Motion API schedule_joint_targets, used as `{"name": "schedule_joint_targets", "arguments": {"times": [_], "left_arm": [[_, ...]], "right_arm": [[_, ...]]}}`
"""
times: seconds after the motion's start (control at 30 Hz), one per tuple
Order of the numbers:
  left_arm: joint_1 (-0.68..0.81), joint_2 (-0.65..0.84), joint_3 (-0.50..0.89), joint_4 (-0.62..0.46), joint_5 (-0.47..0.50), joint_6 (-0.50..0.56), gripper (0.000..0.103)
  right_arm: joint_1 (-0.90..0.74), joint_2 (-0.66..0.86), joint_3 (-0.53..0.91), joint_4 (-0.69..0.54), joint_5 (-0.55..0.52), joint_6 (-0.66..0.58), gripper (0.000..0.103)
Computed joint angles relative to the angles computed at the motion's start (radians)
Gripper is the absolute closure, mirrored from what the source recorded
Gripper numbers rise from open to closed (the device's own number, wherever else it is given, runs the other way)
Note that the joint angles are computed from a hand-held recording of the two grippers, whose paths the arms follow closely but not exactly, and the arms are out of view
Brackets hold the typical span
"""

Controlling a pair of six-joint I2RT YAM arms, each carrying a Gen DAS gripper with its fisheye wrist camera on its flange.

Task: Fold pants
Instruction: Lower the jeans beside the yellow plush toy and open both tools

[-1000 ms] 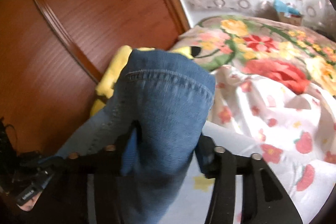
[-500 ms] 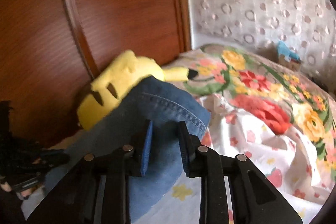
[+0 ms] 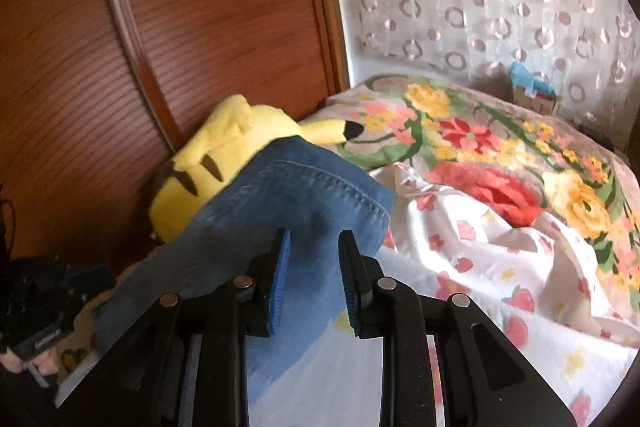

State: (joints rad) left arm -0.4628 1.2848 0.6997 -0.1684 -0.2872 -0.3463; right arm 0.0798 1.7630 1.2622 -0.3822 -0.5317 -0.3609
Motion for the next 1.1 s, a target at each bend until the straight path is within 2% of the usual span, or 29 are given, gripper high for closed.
{"name": "schedule_joint_targets", "arguments": {"times": [0.13, 0.33, 0.73, 0.93, 1.1], "left_arm": [[-0.091, -0.103, 0.012, -0.079, -0.071, -0.035, 0.087], [-0.267, -0.169, 0.074, -0.201, -0.216, -0.096, 0.081], [-0.601, -0.132, 0.241, -0.387, -0.479, -0.238, 0.068], [-0.738, -0.057, 0.344, -0.485, -0.59, -0.337, 0.065], [-0.825, 0.012, 0.426, -0.557, -0.642, -0.425, 0.065]], "right_arm": [[-0.058, -0.171, -0.115, -0.036, -0.042, -0.03, 0.079], [-0.175, -0.383, -0.231, -0.12, -0.105, -0.095, 0.078], [-0.51, -0.62, -0.272, -0.409, -0.319, -0.34, 0.068], [-0.74, -0.638, -0.234, -0.639, -0.448, -0.582, 0.055], [-0.959, -0.592, -0.165, -0.898, -0.532, -0.875, 0.042]]}}
